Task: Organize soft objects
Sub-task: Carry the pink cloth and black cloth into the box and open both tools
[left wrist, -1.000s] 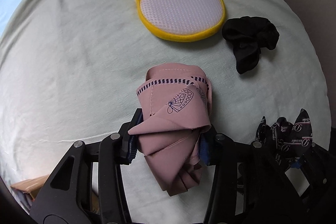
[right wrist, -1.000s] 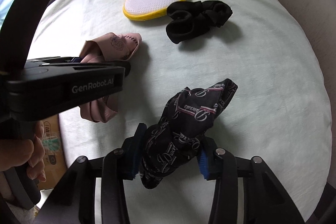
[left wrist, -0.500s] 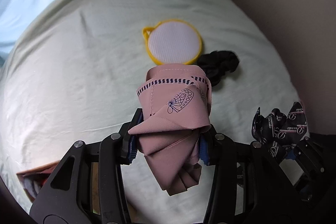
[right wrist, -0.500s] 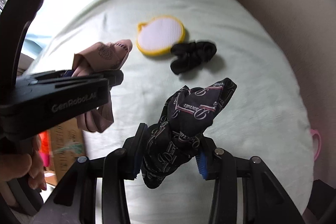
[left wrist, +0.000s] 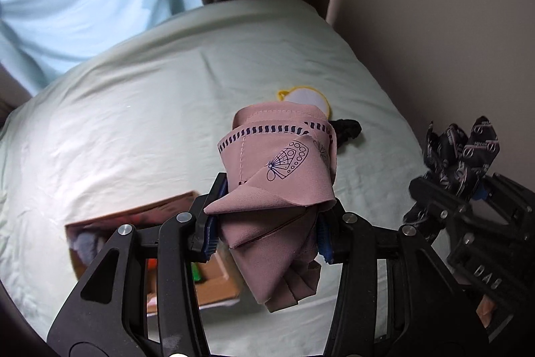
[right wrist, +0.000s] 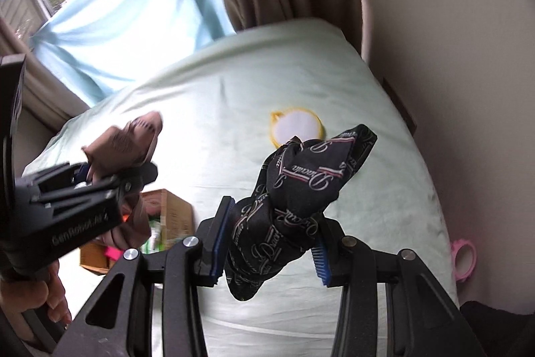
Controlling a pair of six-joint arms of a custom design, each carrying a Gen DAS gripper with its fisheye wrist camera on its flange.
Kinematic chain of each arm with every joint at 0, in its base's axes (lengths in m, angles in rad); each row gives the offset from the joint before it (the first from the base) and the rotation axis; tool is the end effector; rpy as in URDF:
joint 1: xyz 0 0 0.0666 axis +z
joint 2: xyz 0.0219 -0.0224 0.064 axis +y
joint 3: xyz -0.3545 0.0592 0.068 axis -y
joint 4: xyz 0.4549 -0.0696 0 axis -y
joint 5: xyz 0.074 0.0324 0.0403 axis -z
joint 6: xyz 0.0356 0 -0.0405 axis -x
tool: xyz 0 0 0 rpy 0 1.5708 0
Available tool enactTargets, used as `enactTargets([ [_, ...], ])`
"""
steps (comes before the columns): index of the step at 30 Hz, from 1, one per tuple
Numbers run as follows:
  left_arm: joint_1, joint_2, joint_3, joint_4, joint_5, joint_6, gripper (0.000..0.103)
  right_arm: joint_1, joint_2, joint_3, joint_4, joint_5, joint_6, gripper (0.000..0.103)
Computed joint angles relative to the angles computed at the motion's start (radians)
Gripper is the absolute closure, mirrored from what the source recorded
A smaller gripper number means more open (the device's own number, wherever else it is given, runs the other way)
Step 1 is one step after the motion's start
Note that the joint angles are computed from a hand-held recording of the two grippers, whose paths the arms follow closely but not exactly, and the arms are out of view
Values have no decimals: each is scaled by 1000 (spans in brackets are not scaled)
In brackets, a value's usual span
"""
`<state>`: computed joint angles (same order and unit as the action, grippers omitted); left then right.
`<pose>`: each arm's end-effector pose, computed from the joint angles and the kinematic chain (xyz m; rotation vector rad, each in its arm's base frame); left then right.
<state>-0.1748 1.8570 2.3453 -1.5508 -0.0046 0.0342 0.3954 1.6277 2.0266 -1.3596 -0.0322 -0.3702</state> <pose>0.6323 -0.1119 0.5690 0.1835 2.6284 -0.0654 0.5458 0.2286 0.5674 -0.0453 2.5661 0.3402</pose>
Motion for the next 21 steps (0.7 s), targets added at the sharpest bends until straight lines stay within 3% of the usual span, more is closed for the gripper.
enactTargets([
  [7,92,-195,-161,43,20,55,61,102,46,165,-51,34,-12,64],
  [14,231,-333,-274,52,34,11,61,219,156,345,-93,57,-24,64],
  [21,387,-373,-349,42,69,-55,61,307,361,616,-186,74,-40,64],
])
